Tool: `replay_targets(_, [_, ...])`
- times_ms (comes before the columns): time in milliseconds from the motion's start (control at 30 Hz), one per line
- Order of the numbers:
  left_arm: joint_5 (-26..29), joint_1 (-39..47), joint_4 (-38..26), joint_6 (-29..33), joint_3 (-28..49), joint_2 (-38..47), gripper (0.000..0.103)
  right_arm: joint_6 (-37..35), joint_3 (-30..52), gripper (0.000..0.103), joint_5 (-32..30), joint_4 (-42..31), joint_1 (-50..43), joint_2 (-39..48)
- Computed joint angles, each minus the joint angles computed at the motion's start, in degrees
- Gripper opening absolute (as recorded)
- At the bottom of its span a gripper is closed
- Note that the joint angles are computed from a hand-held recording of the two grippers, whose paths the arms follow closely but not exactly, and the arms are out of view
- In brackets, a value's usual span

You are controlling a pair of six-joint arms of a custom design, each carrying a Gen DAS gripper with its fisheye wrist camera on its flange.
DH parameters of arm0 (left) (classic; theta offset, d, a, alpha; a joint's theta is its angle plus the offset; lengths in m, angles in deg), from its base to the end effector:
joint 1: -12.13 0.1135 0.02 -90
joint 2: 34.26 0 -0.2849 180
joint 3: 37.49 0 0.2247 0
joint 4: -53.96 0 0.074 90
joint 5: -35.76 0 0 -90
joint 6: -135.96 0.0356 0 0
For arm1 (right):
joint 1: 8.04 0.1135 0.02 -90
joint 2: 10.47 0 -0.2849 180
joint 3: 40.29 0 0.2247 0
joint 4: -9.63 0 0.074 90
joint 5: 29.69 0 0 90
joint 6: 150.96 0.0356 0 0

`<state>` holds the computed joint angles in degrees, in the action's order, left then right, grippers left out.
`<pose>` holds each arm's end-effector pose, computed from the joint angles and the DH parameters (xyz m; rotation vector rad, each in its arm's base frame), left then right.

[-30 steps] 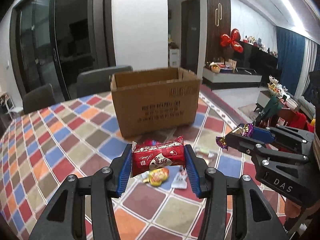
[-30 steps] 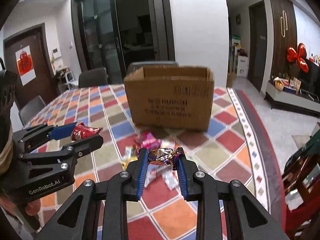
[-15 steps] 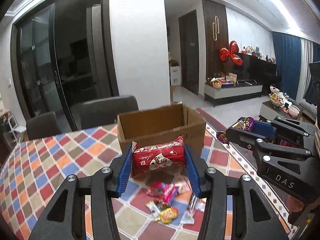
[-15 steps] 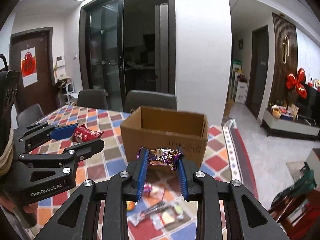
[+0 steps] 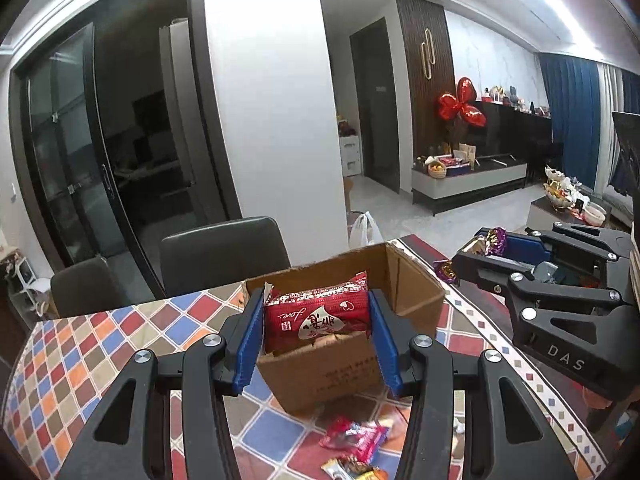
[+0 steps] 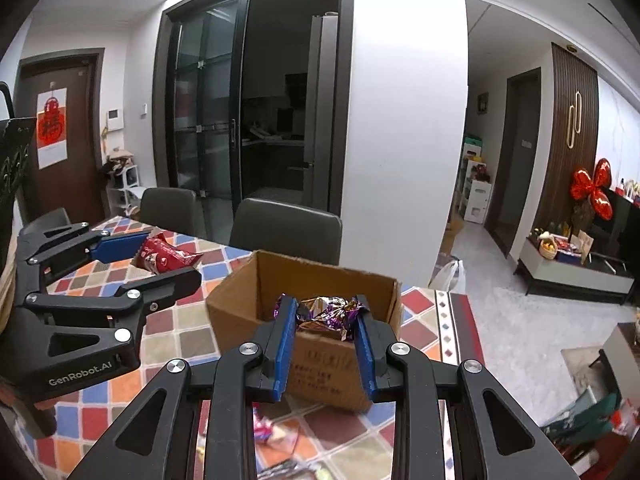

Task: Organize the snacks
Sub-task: 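Carry both snacks over the box and open both tools to drop them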

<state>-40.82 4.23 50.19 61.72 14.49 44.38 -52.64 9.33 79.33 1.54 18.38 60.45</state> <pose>0.2548 -0.0437 0.2370 0.5649 2.0122 -0.1630 0.2112 0.0920 0.2483 -0.1239 2.0496 0.0298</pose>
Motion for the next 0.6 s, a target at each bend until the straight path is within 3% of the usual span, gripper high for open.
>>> replay_targets(333, [-1.5,-1.8,-5.1,0.0,14.3,15.1,0.049,-5.4,8.8,0.029,-5.5,-0.6,-7.3,12.2])
replay_targets(467, [-2.5,-2.7,-10.1,-0.7,21.2,20.3,0.050,-6.2,11.8,0.029,-6.1,-1.9,-8.9,16.5])
replay_targets(600, [-7.3,-4.4,-13.2,-1.7,25.6,23.1,0.059,-5.7,15.2,0.030,-7.0,-4.4,-10.6,20.2])
